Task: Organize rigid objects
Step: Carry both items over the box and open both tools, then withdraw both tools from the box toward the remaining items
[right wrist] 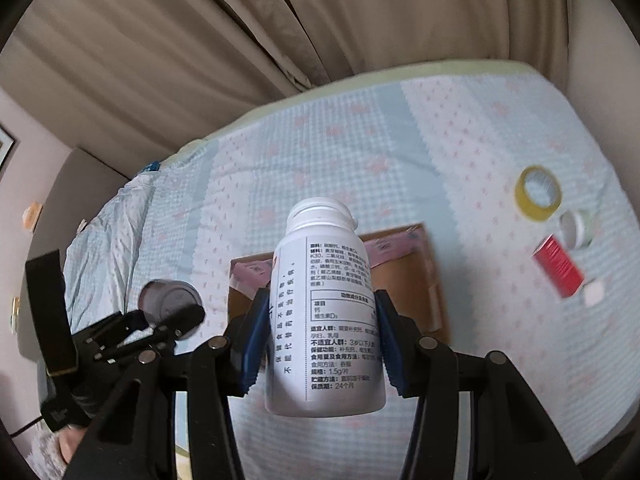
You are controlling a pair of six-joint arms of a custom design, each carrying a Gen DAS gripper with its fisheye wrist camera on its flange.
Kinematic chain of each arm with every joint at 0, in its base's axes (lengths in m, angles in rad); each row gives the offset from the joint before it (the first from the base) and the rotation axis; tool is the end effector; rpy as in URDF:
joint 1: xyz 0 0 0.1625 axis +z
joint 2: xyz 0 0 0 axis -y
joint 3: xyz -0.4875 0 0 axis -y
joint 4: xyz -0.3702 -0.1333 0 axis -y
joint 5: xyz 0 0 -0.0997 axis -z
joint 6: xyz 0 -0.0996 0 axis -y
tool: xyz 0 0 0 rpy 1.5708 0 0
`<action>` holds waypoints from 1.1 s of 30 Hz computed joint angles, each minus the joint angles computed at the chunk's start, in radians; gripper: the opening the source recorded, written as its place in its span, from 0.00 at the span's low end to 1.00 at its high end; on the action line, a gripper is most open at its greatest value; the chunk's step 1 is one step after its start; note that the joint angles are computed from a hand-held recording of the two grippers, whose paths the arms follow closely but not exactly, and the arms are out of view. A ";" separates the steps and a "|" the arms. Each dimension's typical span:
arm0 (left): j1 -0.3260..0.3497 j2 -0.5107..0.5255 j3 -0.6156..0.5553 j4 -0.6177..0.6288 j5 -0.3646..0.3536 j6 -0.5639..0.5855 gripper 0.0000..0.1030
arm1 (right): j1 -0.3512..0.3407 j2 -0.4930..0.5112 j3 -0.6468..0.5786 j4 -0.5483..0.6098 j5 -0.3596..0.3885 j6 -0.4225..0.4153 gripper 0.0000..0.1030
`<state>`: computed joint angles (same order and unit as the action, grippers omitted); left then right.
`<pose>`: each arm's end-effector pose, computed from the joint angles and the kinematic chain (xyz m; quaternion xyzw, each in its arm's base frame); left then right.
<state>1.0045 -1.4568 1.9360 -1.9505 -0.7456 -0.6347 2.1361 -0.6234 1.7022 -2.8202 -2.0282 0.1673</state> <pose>-0.0814 -0.5128 0.3990 -0.0114 0.9151 -0.1887 0.3562 0.4419 -0.5298 0.0497 0.1729 -0.9551 0.1584 0.1812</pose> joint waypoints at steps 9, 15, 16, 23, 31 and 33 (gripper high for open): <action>0.154 0.056 0.037 -0.137 -0.065 0.150 0.37 | -0.024 0.133 -0.091 0.103 -0.019 0.112 0.45; 0.237 0.135 0.033 -0.205 -0.090 0.207 0.37 | -0.073 0.227 -0.154 0.121 -0.032 0.127 0.45; 0.247 0.150 0.030 -0.212 -0.093 0.224 0.37 | -0.081 0.236 -0.161 0.122 -0.032 0.132 0.45; 0.284 0.208 0.002 -0.209 -0.103 0.277 0.37 | -0.134 0.286 -0.220 0.166 -0.039 0.161 0.45; 0.284 0.216 -0.003 -0.254 -0.159 0.369 1.00 | -0.170 0.298 -0.239 0.146 0.044 0.165 0.91; 0.280 0.215 -0.001 -0.247 -0.155 0.373 1.00 | -0.175 0.292 -0.220 0.105 0.051 0.148 1.00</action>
